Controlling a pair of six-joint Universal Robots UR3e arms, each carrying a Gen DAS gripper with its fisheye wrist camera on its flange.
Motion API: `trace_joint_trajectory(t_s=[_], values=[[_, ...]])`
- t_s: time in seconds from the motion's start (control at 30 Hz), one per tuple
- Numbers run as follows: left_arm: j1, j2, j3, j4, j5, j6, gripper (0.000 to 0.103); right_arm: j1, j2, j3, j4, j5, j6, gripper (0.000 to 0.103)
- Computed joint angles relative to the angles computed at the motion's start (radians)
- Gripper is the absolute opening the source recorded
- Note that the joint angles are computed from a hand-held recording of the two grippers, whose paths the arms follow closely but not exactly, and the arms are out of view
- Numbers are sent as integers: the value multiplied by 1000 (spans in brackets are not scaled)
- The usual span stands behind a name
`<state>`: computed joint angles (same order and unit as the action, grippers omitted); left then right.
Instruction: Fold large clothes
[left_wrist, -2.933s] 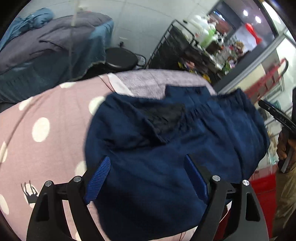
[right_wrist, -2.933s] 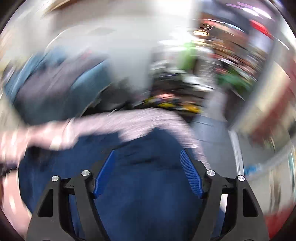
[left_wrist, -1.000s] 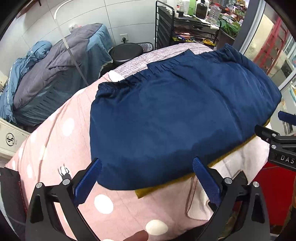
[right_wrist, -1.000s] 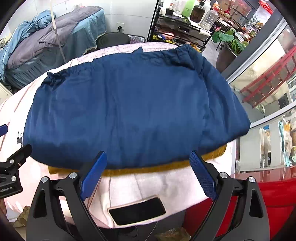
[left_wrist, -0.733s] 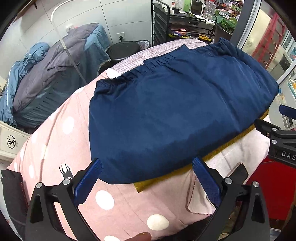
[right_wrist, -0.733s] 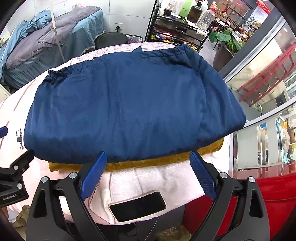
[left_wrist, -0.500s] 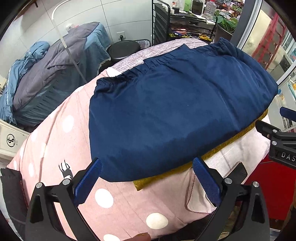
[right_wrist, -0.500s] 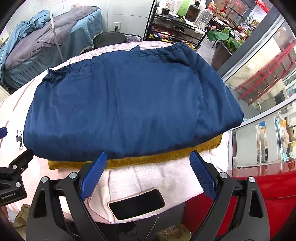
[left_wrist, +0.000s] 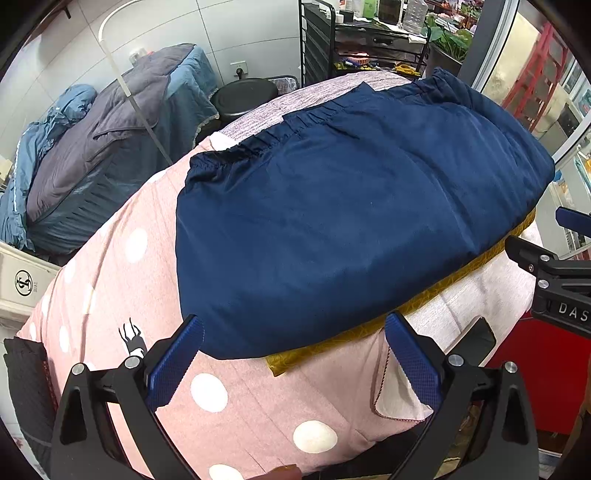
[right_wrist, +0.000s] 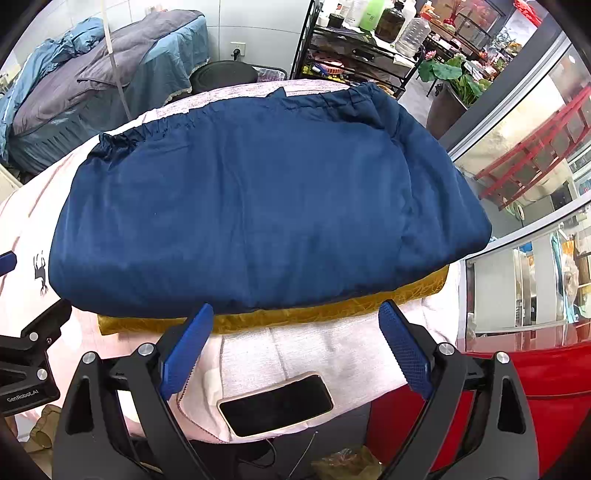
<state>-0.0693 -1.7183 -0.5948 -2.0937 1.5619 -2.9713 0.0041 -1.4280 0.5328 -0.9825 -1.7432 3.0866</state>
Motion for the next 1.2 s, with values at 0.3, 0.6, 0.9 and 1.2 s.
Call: trace_joint_trajectory(t_s=[0.3,0.6,0.9,1.2], values=[[-8,-6,-8,-8,7,-7,97,7,-12,28,-14,0,7,90],[-20,-15,-4,-8,4,3,97,-2,-10,43,-25,2,1,90],[-5,54,-117,78,-31,17,97,-9,-19,59,-37,-1,8,90],[-20,19,-54,35,-17,4,97,-15,-17,43,-27,2,12,90]])
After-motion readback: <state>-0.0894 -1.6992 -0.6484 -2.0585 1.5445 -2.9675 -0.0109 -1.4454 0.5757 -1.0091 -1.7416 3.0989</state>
